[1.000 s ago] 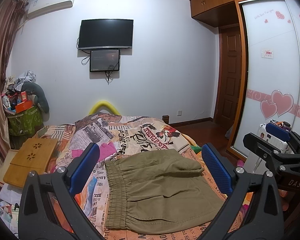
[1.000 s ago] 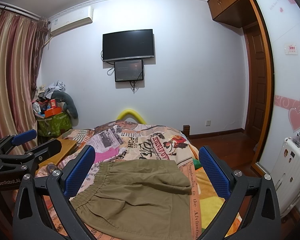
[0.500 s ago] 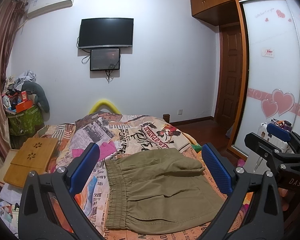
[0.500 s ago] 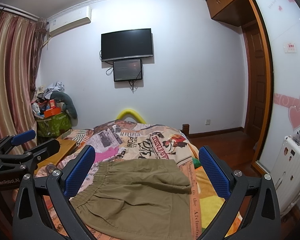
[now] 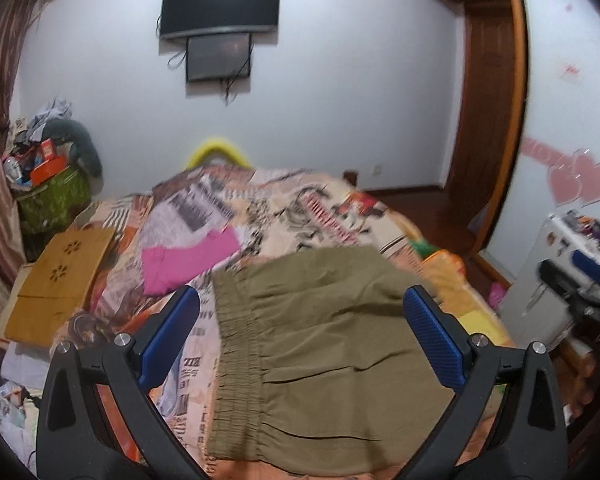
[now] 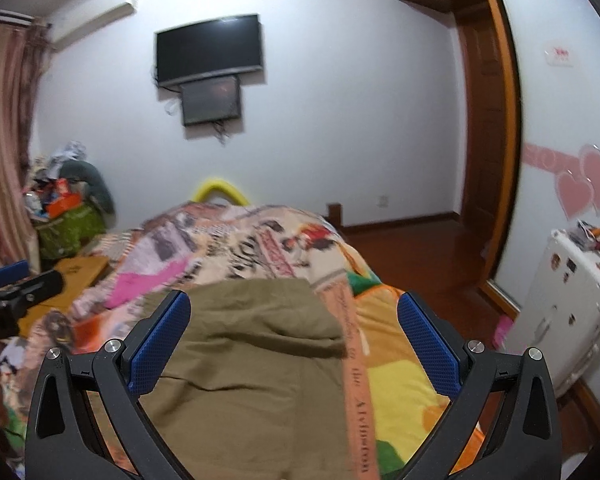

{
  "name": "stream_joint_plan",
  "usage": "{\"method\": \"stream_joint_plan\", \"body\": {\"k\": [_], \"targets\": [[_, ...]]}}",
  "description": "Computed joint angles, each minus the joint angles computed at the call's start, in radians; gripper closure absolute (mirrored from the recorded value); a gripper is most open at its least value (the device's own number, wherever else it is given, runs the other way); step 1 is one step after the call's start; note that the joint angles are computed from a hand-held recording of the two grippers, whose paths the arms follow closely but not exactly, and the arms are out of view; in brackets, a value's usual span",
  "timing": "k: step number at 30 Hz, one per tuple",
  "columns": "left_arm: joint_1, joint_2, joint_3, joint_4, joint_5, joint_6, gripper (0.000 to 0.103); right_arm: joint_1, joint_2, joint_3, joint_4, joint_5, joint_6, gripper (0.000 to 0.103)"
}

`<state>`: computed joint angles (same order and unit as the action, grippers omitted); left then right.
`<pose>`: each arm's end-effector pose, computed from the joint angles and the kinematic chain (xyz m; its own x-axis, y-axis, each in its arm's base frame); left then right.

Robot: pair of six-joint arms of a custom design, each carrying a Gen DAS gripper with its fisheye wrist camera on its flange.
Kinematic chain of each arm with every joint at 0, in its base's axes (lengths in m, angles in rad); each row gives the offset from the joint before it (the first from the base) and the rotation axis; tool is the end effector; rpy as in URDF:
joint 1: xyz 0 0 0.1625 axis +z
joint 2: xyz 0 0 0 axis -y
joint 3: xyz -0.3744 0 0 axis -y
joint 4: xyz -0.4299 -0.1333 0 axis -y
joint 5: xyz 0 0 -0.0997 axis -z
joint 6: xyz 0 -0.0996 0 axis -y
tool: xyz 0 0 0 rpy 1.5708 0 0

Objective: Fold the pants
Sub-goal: 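Lower the left tool to the waistband while the right tool reaches the pant leg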

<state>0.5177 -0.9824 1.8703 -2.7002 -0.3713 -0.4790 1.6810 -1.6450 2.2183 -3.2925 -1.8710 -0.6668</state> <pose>-0.3960 -0.4858 0.1292 -0.7201 -0.0395 -0.6928 0.5768 0.5209 -0.6293 0.1539 -0.4468 0.3546 -0.7415 -0.1239 0.6594 -0.6410 0.4210 -0.6418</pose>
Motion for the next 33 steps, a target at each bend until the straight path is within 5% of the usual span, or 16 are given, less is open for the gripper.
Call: {"method": "stream_joint_plan", "body": {"k": [10,19,24,33], "targets": [[0.152,0.030,-0.072,0.198,-0.110,-0.079,0.000,-0.088,0.102,-0.088,0.038,-0.106,-0.051,0.000],[0.272,0.050,-0.145,0.324,-0.211,-0.115,0.000,-0.167,0.199,-0.204,0.283,-0.093,-0.004,0.001],[0.327,0.056,-0.180,0.381,-0.272,-0.098,0.012,-0.198,0.249,-0.269,0.384,-0.078,0.031,0.003],[0.394,0.102,-0.261,0.469,-0.354,-0.077,0.014,-0.233,0.334,-0.391,0.573,-0.060,0.083,0.026]]}}
